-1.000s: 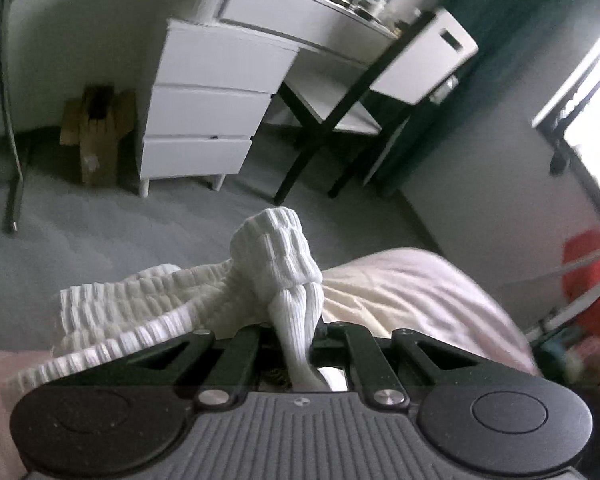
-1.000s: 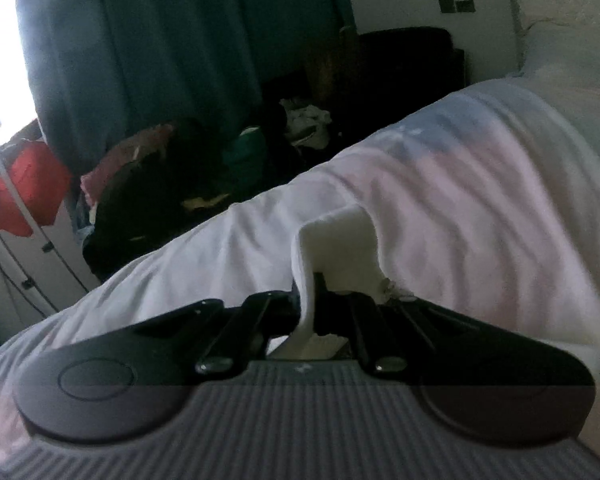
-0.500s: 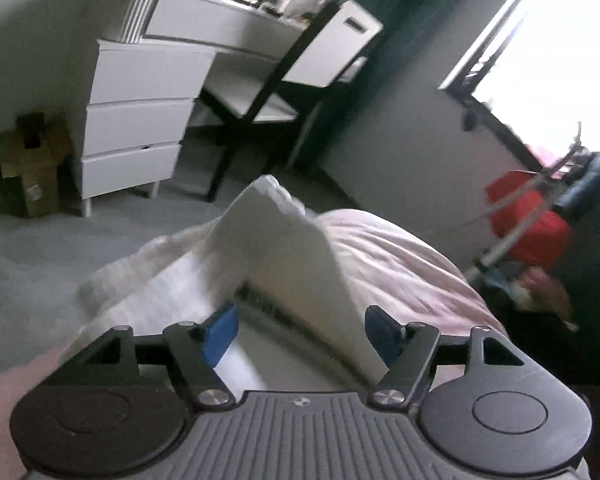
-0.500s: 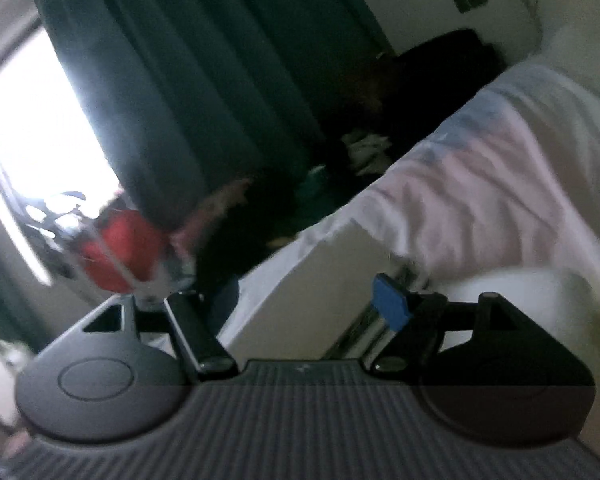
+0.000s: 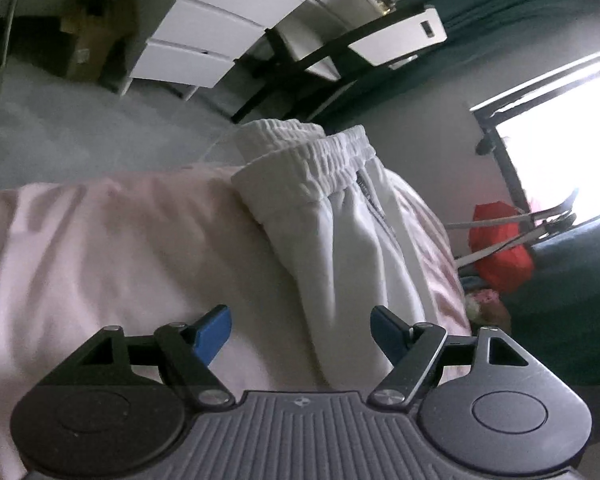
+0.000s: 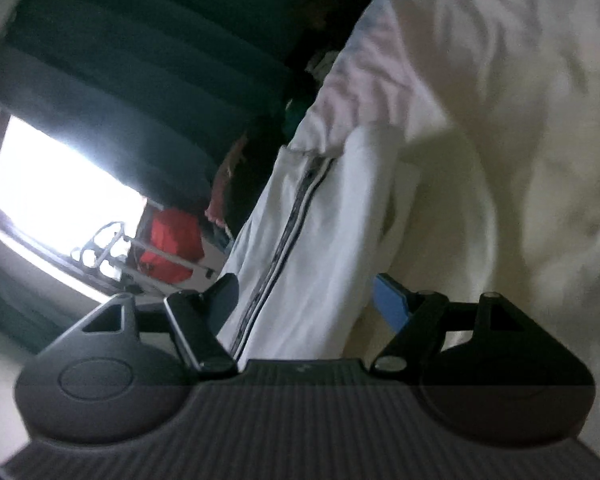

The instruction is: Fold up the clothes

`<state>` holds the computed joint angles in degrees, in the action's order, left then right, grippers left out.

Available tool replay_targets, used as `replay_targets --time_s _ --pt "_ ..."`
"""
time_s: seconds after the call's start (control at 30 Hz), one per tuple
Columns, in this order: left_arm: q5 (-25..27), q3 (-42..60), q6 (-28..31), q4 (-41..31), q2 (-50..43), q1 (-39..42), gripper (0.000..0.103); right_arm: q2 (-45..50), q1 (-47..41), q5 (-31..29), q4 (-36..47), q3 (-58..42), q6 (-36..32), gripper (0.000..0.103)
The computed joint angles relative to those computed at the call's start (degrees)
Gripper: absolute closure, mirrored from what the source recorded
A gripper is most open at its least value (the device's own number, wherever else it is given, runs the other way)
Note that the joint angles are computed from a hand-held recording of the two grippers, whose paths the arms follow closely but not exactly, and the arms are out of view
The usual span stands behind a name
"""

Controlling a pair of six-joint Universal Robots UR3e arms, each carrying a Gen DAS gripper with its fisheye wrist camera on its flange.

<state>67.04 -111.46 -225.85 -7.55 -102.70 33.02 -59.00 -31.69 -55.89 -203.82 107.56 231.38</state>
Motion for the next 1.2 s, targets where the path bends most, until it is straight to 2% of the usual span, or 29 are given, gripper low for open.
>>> replay_targets --time_s 0.07,0.13,0.17,0.2,0.37,0.43,0.47,0.5,0.57,0.63,0.8,0.9,1.0,1.1,1.2 --pt "-1.36 -0.85 0.43 3.27 -1.71 0.87 0.027 2.49 -0.6 0.95 -1.4 -1.01 2.29 0.026" --pt "-2.35 -0.33 -0.64 10.12 -6.56 0.58 0.032 5.93 -0.47 1.0 -0.94 -3.95 2.87 0.026" --pt "-0.39 0.95 -1.14 11.56 -8.63 -0.33 0.04 7.88 0.0 0.63 -0.08 -6.12 2.53 0.026" --pt "3.75 2.72 -2.0 12.12 -10.25 -1.93 0.043 9.49 0.58 -0.1 0.69 -8.12 1.99 0.026" --pt "12.34 11.75 -4.59 15.59 -18.58 -5.88 0.047 16.07 3.92 -6.7 3.74 -19.51 -1.28 0.031" --pt "15.82 13.97 -4.69 16.14 -20.21 -7.69 0.058 17.42 5.27 -9.57 6.57 -23.53 -3.06 0.041" --pt "17.77 14.63 -4.85 16.98 -20.98 -8.66 0.064 17.9 6.09 -11.48 7.85 -25.12 -4.37 0.055" --pt "20.09 15.5 -4.32 17.11 -21.62 -9.82 0.068 18.32 6.96 -13.57 8.88 -26.45 -5.4 0.073" --pt "24.63 18.79 -2.43 15.36 -22.93 -12.2 0.082 18.87 8.24 -16.62 7.75 -26.82 -5.11 0.085" --pt "26.16 18.75 -2.46 15.46 -22.11 -13.29 0.087 18.75 9.36 -19.62 6.27 -26.5 -5.78 0.09" --pt "21.5 12.11 -3.49 16.31 -14.49 -10.84 0.091 15.65 11.79 -25.93 4.59 -24.88 -7.33 0.093" --pt "17.67 6.07 -3.07 18.26 -7.85 -8.65 0.091 10.18 12.32 -28.43 4.7 -20.28 -8.02 0.093" --pt "14.27 -2.01 -2.21 19.79 0.63 -6.87 0.092 3.88 11.8 -28.73 3.69 -13.87 -8.53 0.093" --pt "9.49 -9.27 -1.5 17.94 10.19 -2.96 0.092 -2.04 9.54 -27.39 2.75 -7.25 -6.66 0.093" --pt "0.9 -15.26 -0.94 12.63 20.38 4.77 0.092 -10.0 4.57 -23.31 1.13 3.71 -3.44 0.093"
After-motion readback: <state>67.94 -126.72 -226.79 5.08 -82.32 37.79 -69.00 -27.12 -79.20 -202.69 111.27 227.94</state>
